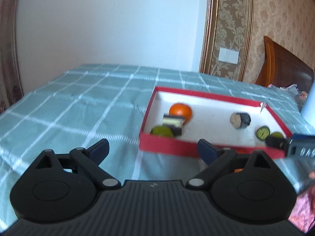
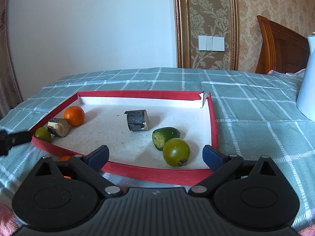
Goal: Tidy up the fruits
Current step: 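Move the right tool to the small brown round fruit and close on it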
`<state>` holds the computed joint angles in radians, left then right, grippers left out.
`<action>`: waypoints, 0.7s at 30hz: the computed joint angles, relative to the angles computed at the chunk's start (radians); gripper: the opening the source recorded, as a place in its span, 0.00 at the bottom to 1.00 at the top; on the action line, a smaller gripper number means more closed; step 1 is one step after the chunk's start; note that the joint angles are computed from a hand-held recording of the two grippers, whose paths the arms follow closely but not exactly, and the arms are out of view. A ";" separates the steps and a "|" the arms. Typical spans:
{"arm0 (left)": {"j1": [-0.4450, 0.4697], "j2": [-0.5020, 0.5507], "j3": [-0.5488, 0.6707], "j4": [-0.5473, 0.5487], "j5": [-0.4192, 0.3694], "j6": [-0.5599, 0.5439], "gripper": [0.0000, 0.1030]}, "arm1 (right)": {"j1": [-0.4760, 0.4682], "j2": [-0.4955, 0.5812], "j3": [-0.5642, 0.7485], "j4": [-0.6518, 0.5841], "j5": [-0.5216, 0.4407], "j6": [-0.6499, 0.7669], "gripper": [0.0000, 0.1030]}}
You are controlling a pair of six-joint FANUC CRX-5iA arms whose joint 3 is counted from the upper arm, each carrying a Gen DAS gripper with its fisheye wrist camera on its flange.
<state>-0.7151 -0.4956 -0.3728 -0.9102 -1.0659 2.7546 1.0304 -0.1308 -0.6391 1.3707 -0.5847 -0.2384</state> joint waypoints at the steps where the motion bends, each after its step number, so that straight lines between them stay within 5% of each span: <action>1: -0.002 0.004 -0.001 0.000 -0.008 -0.002 0.93 | -0.005 -0.007 -0.009 0.021 0.006 -0.020 0.99; 9: 0.056 -0.015 -0.030 0.076 0.043 -0.075 0.98 | 0.001 -0.139 -0.136 0.143 0.052 -0.154 0.99; 14: 0.279 -0.078 -0.111 0.342 0.209 -0.274 1.00 | 0.083 -0.204 -0.180 0.091 0.000 -0.076 0.99; 21: 0.327 -0.120 -0.154 0.397 0.269 -0.298 1.00 | 0.176 -0.191 -0.179 0.059 -0.097 0.062 0.97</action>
